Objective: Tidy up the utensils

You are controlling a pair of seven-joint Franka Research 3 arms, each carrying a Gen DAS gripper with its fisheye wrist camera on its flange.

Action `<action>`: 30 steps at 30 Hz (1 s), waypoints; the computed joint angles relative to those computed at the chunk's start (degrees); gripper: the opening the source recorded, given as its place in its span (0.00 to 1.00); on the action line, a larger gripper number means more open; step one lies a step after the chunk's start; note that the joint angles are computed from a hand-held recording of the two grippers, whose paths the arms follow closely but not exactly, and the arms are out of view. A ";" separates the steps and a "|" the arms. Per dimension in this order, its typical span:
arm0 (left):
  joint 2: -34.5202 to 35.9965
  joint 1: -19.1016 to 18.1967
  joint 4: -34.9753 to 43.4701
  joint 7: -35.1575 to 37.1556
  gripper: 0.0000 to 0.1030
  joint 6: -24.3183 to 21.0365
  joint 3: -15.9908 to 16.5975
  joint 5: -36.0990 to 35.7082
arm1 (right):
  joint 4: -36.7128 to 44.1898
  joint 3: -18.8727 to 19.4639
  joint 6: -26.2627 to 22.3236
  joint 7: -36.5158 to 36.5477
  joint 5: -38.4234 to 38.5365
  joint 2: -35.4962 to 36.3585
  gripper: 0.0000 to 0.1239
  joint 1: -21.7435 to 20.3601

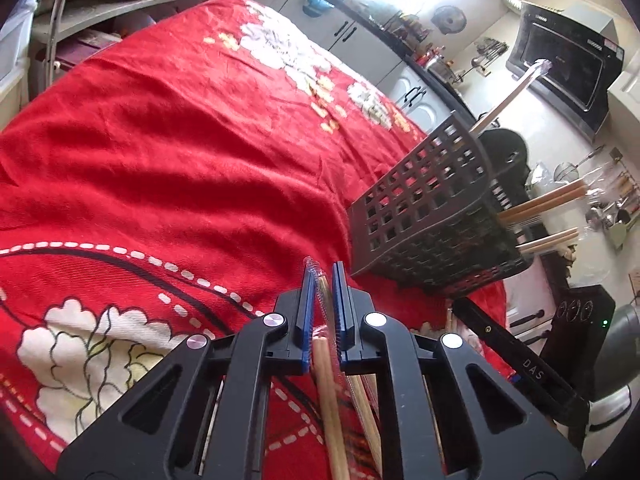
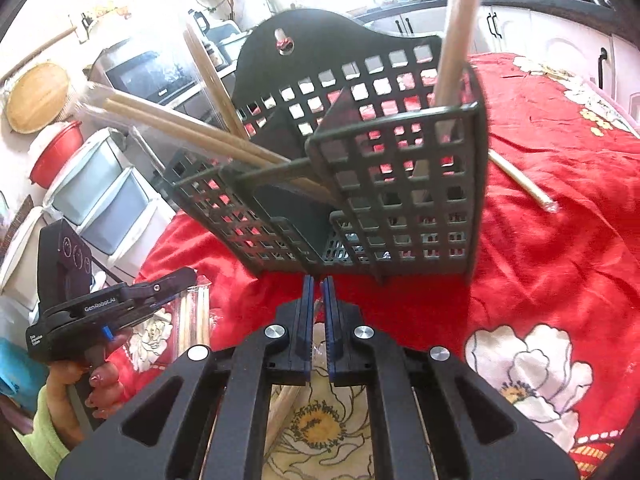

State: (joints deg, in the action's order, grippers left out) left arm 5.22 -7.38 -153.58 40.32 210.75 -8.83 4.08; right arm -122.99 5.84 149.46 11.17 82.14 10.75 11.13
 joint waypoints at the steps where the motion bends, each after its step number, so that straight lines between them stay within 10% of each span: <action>1: -0.52 -0.29 -0.35 0.57 0.05 0.22 -0.03 -0.75 | -0.44 -0.14 -0.52 -0.47 0.50 -0.64 0.04 -0.35; 30: -10.41 -4.57 -3.87 12.90 0.03 1.90 -6.33 -15.55 | -7.17 -4.28 -4.16 -9.57 11.49 -11.03 0.03 -0.49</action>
State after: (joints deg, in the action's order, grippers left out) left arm -5.19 -11.95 -157.45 53.22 212.65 -15.16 -11.47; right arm -130.16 1.56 145.31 1.59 93.63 -0.28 10.64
